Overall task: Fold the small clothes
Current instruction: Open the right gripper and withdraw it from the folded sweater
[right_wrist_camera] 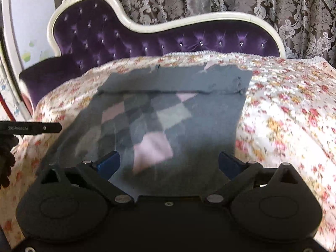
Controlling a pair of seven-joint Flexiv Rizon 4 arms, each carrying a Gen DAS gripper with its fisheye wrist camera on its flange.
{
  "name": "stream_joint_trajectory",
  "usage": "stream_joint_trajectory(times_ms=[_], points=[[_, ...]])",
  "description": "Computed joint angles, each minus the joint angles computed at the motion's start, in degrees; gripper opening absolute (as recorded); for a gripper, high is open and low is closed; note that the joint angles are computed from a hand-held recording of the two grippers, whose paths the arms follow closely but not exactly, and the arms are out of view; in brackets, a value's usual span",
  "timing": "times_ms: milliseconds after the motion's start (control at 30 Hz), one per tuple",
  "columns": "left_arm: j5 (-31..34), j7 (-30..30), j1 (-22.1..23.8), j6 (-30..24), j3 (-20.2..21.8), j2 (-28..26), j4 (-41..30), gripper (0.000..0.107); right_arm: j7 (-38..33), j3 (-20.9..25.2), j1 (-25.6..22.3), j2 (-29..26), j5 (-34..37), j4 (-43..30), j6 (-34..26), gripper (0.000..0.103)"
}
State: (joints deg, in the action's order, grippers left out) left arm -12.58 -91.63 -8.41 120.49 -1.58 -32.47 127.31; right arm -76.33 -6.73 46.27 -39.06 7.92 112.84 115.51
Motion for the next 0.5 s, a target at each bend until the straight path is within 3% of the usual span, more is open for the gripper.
stream_joint_trajectory(times_ms=[233, 500], points=[[0.39, -0.29, -1.28, 1.15, 0.01, 0.34, 3.25, 0.097, 0.22, 0.98, 0.97, 1.32, 1.7, 3.62, 0.8, 0.101], [1.19, -4.03, 0.72, 0.27, -1.75, 0.2, 5.37, 0.097, -1.41, 1.15, 2.37, 1.17, 4.17, 4.06, 4.78, 0.101]])
